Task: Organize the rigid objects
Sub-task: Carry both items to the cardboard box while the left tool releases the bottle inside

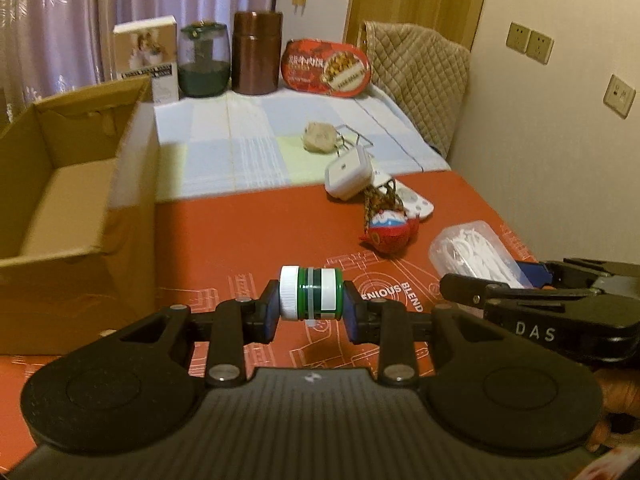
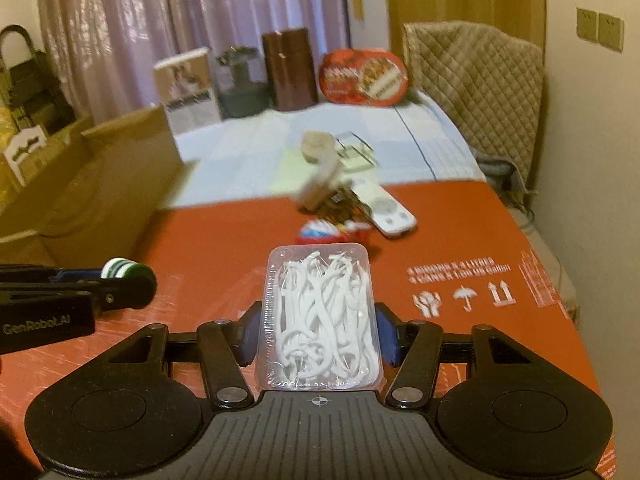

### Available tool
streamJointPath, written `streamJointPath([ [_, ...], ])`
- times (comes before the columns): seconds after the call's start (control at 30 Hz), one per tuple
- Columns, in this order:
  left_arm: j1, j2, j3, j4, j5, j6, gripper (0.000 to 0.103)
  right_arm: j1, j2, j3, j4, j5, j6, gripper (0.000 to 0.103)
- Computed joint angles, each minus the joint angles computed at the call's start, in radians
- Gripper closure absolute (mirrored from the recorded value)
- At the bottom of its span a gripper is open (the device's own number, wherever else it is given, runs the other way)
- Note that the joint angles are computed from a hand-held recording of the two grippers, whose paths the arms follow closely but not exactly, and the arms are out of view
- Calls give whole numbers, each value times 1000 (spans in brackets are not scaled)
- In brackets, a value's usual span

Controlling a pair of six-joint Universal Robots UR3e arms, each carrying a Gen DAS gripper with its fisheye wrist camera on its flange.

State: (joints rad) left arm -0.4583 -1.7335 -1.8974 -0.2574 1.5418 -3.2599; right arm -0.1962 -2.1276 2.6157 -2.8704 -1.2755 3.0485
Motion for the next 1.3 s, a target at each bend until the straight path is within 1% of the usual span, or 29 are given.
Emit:
streamJointPath([
  [0.07, 13, 52, -19, -18, 3, 12, 76, 41, -17, -40, 34, -5, 25, 49],
  [0.13, 33, 111, -45, -39, 2, 22, 76, 97, -4, -82, 39, -25, 52, 49],
  [0.37, 136, 316, -124, -127, -25, 60, 76, 321, 96, -214, -2, -131, 139, 49],
  [0.53, 238, 443, -164, -200, -78, 94, 76, 453, 207, -315, -28, -193, 174, 49],
  [0.7, 338, 522, -173, -275, -133, 135, 76, 541, 312, -404, -50, -228, 196, 49],
  [0.83, 440, 570, -174, -338, -200, 191, 76, 588, 407, -492, -58, -249, 195, 49],
  [1.03, 644, 573, -149, -414, -333, 313, 76, 627, 598, -695, -23, -235, 204, 49],
  [1.17, 741, 527, -128, -421, -358, 386, 76, 640, 735, -857, 26, -211, 228, 49],
  [1.3, 789, 427, -78, -386, -364, 428, 76, 660, 899, -1065, 87, -192, 240, 49],
])
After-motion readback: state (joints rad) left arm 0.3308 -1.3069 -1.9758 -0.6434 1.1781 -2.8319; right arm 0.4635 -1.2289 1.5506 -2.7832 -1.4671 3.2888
